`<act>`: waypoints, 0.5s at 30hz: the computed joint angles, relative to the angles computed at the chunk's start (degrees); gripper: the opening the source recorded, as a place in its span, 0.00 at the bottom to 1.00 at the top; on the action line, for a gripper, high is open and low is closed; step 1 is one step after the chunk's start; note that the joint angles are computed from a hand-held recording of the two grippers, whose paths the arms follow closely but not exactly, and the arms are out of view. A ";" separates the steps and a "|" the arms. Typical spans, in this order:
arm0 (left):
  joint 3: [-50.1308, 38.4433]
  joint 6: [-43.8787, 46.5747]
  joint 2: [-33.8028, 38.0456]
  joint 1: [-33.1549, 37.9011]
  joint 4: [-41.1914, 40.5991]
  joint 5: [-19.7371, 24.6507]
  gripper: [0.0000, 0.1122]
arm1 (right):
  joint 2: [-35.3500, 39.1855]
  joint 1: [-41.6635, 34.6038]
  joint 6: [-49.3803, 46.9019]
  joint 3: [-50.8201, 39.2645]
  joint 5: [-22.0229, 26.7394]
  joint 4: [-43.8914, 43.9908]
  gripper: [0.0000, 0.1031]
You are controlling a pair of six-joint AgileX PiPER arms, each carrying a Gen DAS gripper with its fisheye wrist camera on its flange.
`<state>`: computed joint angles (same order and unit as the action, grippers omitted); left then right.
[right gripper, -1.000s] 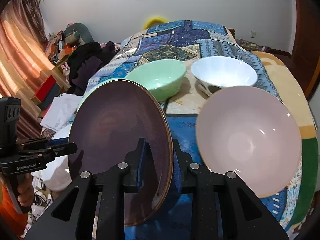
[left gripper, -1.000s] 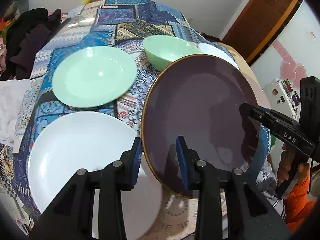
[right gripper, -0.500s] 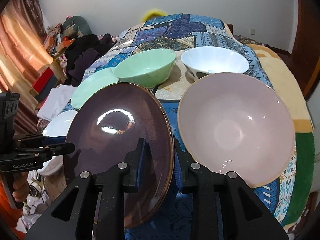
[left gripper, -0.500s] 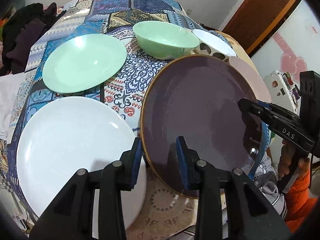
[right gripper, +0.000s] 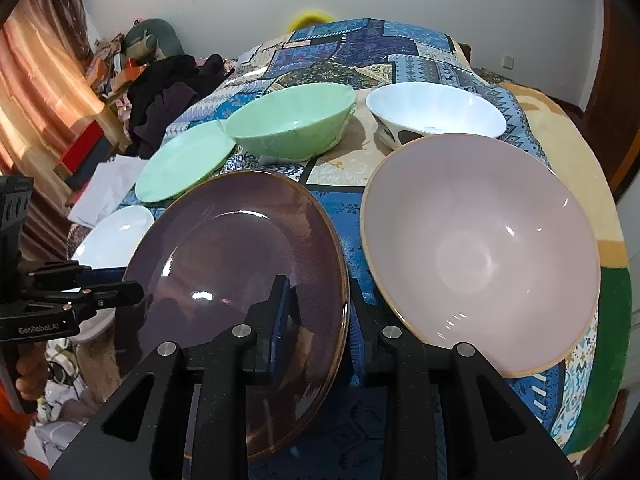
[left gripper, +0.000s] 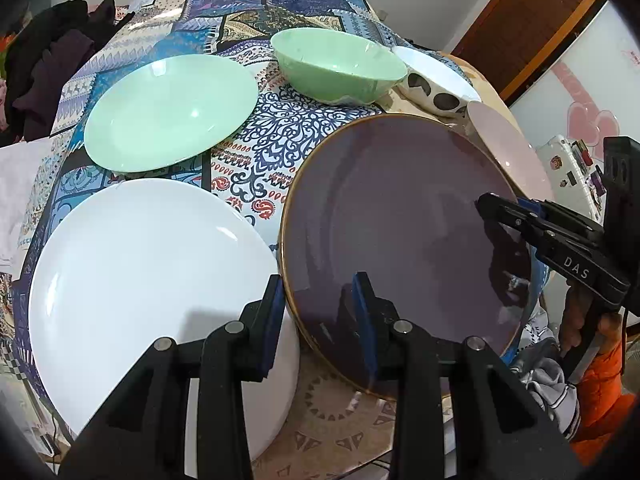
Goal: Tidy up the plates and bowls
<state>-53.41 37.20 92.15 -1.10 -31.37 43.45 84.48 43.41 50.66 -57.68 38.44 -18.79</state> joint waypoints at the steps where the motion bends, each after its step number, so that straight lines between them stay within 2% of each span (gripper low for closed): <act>1: -0.06 -0.22 0.15 -0.15 0.24 -0.16 0.30 | 0.38 0.41 0.65 -0.37 0.65 -0.97 0.26; 9: -0.73 -0.34 0.91 -1.04 -0.23 -1.49 0.30 | 4.98 5.08 5.37 -4.51 10.00 -10.02 0.30; 15: -1.10 -0.04 1.47 -0.96 -0.96 -1.82 0.30 | 3.19 3.12 3.24 -3.28 8.29 -7.54 0.33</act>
<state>-54.51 37.16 93.62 -2.06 -32.33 41.63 87.67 46.53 53.90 -60.95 46.73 -26.32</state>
